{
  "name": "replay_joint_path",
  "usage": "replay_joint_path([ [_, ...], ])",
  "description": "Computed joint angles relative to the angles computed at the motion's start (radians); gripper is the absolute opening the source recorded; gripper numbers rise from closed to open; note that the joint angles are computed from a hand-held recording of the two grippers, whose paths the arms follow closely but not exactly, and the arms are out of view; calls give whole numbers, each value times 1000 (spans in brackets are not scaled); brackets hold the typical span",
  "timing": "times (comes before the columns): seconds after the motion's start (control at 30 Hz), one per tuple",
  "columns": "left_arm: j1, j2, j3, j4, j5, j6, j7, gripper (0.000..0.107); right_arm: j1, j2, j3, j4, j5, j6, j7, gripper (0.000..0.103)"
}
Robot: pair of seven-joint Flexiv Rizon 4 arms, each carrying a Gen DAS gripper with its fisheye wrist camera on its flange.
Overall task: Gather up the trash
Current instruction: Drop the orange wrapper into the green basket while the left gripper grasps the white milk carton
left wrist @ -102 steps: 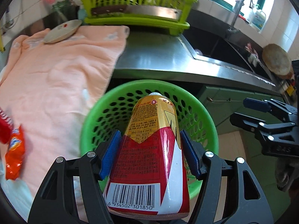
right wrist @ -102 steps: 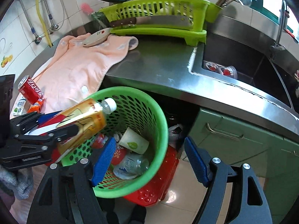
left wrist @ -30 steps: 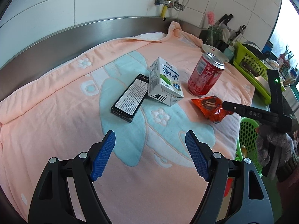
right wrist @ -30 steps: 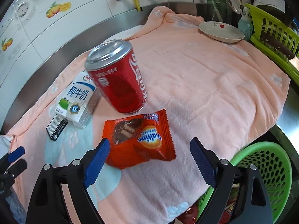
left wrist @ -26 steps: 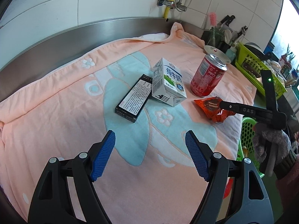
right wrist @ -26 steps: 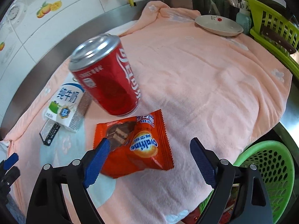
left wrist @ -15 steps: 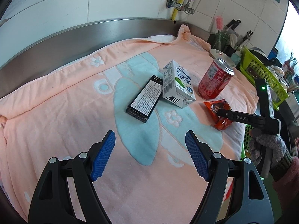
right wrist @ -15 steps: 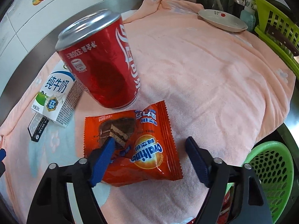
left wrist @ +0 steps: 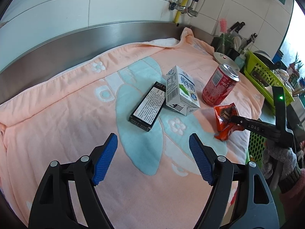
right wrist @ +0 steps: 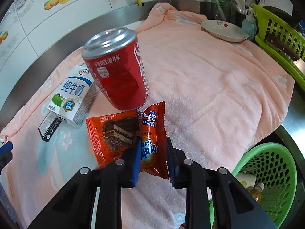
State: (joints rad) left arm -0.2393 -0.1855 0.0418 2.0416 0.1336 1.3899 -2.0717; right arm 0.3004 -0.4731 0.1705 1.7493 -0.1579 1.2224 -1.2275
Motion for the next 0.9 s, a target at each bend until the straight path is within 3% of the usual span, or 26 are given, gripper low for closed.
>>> replay_joint_path([
  [0.43, -44, -87, -3, -138, 14, -39, 46, 77, -35, 114, 17, 119, 37, 94, -26, 17],
  [0.63, -116, -185, 53, -322, 113, -143, 11, 81, -64, 200, -9, 216, 21, 111, -23, 17],
  [0.7, -132, -213, 65, -374, 144, -181, 3, 91, -75, 231, -29, 257, 7, 108, -10, 17],
  [0.9, -180, -308, 104, -543, 233, -300, -56, 91, -118, 295, -69, 351, -36, 104, 32, 17],
])
